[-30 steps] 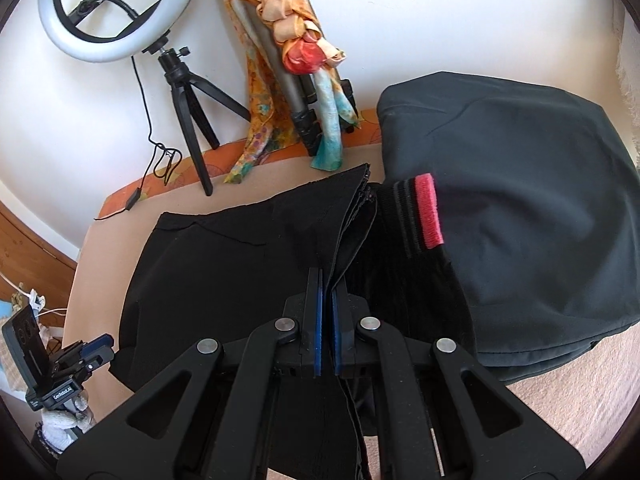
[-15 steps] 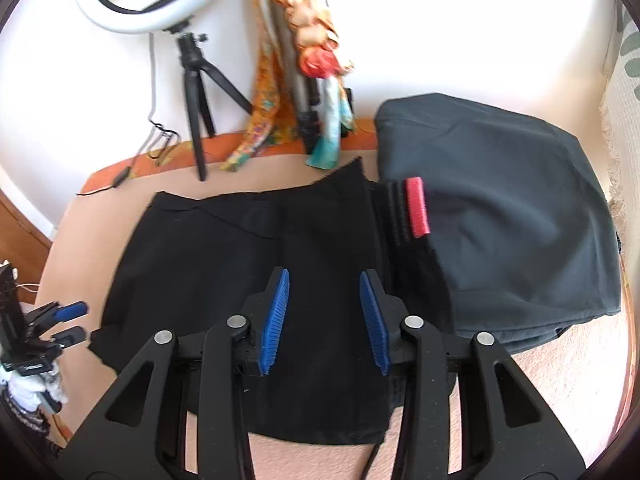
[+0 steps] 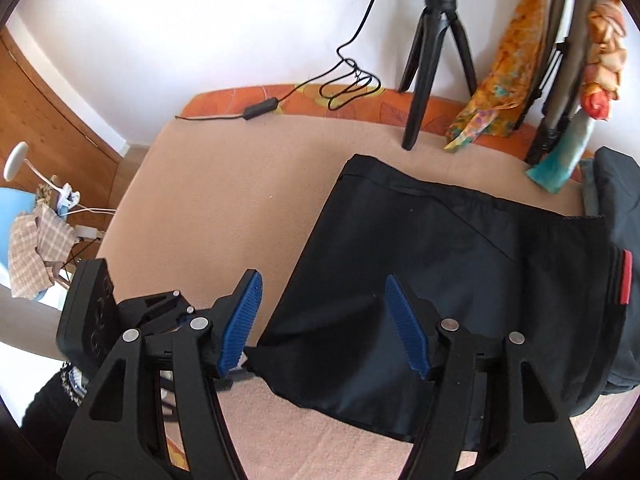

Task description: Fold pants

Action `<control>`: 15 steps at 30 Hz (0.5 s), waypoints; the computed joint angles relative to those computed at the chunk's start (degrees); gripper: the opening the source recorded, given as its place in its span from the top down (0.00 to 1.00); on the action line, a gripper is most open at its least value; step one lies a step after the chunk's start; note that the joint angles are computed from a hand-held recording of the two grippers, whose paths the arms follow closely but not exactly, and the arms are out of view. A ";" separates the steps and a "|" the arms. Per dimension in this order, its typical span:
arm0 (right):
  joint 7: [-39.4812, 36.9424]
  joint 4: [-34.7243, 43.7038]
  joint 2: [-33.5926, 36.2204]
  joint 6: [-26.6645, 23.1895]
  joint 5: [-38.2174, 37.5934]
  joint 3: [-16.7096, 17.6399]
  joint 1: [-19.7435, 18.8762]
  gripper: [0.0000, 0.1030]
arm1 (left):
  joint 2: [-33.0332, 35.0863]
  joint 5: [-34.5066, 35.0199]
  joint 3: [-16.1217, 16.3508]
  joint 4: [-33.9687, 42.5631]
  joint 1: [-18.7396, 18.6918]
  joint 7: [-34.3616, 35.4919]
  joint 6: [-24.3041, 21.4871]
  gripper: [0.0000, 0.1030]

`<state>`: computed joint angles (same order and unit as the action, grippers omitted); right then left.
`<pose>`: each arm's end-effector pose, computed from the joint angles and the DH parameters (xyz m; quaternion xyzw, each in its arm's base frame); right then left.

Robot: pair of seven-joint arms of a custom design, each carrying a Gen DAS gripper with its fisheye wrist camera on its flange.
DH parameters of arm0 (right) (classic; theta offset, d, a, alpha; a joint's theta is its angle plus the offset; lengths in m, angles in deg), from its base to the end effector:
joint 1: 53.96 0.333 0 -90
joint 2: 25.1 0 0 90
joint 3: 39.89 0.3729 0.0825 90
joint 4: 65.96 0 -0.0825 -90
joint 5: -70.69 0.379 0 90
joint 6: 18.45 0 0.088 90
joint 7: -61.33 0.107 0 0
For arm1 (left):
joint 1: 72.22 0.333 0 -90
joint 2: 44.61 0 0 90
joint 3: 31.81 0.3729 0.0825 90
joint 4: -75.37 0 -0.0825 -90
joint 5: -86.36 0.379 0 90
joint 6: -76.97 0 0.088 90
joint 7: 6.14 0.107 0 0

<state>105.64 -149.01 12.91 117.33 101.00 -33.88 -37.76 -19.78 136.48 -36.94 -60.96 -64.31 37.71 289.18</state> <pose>0.7225 0.2800 0.3737 -0.8967 0.3551 0.0264 0.2631 0.5308 -0.0724 0.2953 -0.6220 0.6708 -0.3913 0.1004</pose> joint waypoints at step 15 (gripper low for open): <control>22.51 13.98 12.46 -0.01 -24.45 -10.26 13.92 0.35 | 1.08 3.18 -0.65 0.83 -0.11 -0.55 1.52 0.53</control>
